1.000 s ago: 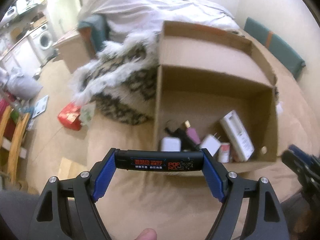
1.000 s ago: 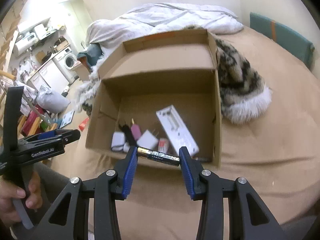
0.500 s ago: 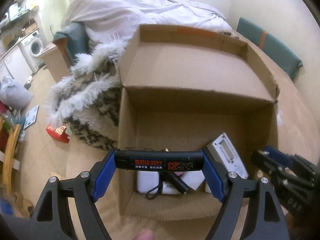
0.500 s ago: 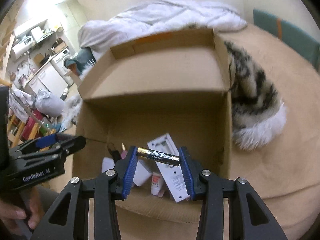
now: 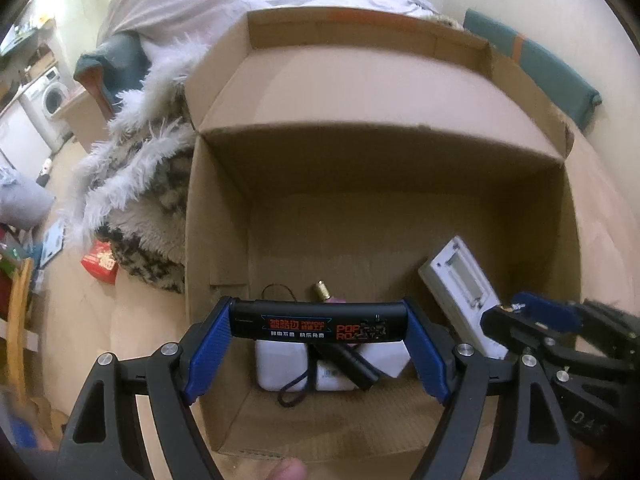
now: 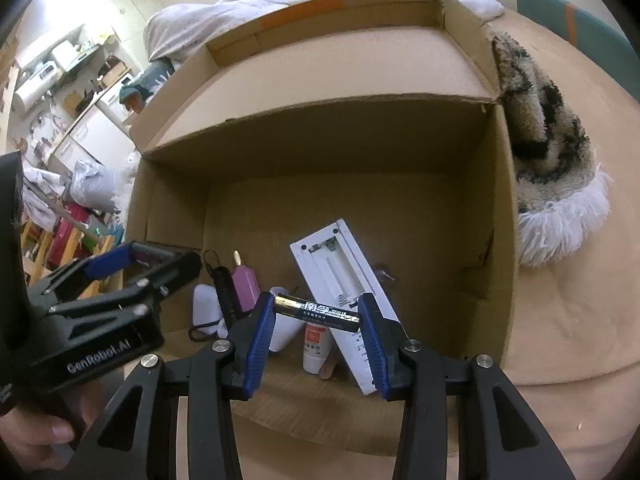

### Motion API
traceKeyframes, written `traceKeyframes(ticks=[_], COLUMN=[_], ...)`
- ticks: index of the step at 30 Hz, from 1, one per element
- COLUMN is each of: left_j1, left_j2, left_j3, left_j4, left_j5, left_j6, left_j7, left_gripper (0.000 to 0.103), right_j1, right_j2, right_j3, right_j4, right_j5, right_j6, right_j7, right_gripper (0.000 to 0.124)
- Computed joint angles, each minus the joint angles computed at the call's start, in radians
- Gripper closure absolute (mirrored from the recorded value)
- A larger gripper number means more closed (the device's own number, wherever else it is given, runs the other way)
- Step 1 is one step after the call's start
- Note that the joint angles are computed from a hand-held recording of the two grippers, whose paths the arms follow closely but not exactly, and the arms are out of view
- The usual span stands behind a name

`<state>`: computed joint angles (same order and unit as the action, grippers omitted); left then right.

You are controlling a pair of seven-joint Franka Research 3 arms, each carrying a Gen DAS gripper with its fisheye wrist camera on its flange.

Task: Organize rigid objects
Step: 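Lower the black case and the battery into the box with both tools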

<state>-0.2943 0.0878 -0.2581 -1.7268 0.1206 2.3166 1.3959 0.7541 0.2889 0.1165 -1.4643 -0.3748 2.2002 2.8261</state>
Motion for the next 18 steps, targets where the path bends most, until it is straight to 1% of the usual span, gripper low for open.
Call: traceKeyframes(ticks=[4, 7, 12, 14, 16, 18], left_j1=[0.001, 0.0, -0.003, -0.003, 0.001, -0.002], left_j2=[0.018, 0.033, 0.05, 0.056, 0.065, 0.064], left_j3=[-0.001, -0.002, -0.003, -0.005, -0.007, -0.007], left_j4=[0.017, 0.03, 0.036, 0.039, 0.048, 0.049], left_j5=[-0.02, -0.019, -0.016, -0.023, -0.046, -0.038], left_j6=[-0.04, -0.065, -0.084, -0.09, -0.099, -0.103], left_j7=[-0.001, 0.003, -0.003, 0.001, 0.022, 0.01], left_gripper=[0.024, 0.024, 0.023, 0.019, 0.009, 0.009], right_j1=[0.0, 0.004, 0.001, 0.0, 0.005, 0.009], right_j2=[0.019, 0.036, 0.052, 0.055, 0.069, 0.066], right_j3=[0.002, -0.003, -0.009, -0.011, -0.018, -0.024], right_j4=[0.022, 0.048, 0.062, 0.062, 0.085, 0.082], right_j5=[0.018, 0.027, 0.057, 0.064, 0.059, 0.046], right_j6=[-0.014, -0.052, -0.058, -0.05, -0.066, -0.054], right_j7=[-0.015, -0.022, -0.018, -0.014, -0.013, -0.001], right_gripper=[0.079, 0.079, 0.079, 0.079, 0.079, 0.079])
